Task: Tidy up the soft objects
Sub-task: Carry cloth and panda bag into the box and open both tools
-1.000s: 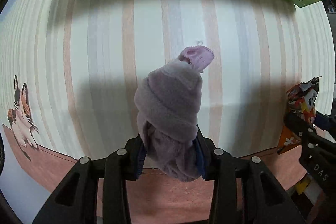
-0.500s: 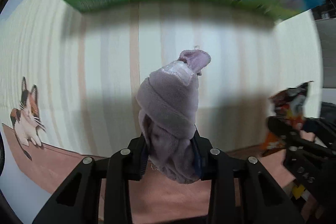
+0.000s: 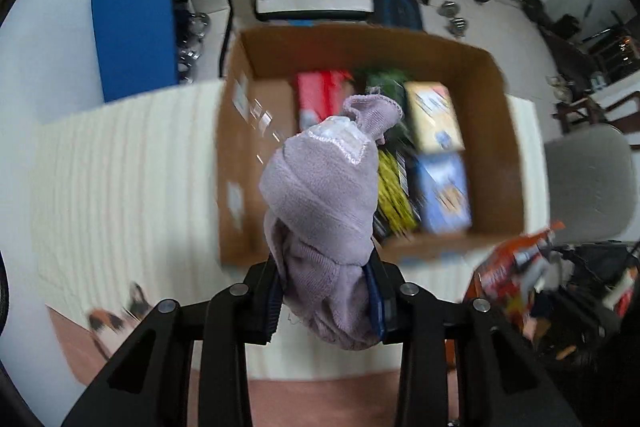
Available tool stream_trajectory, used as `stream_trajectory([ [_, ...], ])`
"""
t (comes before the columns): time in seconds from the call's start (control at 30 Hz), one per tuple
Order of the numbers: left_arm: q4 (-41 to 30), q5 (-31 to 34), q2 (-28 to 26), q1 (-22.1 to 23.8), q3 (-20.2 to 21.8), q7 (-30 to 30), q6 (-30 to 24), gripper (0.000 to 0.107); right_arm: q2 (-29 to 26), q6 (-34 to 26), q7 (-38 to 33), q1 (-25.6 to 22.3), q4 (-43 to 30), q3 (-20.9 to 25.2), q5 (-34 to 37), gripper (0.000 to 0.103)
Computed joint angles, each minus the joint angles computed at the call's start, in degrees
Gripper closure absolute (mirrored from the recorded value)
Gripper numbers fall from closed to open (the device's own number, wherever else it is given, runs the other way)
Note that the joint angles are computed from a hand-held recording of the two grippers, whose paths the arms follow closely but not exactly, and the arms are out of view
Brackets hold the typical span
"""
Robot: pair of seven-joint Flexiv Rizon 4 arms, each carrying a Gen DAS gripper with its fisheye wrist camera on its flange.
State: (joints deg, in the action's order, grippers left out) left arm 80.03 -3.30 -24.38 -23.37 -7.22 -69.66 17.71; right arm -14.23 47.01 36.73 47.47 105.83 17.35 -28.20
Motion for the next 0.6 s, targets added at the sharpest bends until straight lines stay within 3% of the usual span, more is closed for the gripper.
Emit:
stream_trajectory([
  [0.17, -17.6, 6.6, -12.3, -3.2, 1.3, -0.8, -8.0, 0.075, -4.2, 9.6, -4.2, -4.3, 0.5, -2.9, 1.0, 0.056],
  [0.33, -31.4, 8.4, -21.9, -5.7, 3.4, -0.4, -17.0, 0.075, -10.8, 14.6, -9.9, -5.9, -2.4, -3.7, 5.8, 0.056],
  [0.6, -37.7, 10.2, -27.8, -7.5, 5.8, -0.1, -20.6, 0.073, -16.5, 20.1, -14.7, -5.5, -4.5, -5.7, 10.6, 0.054],
])
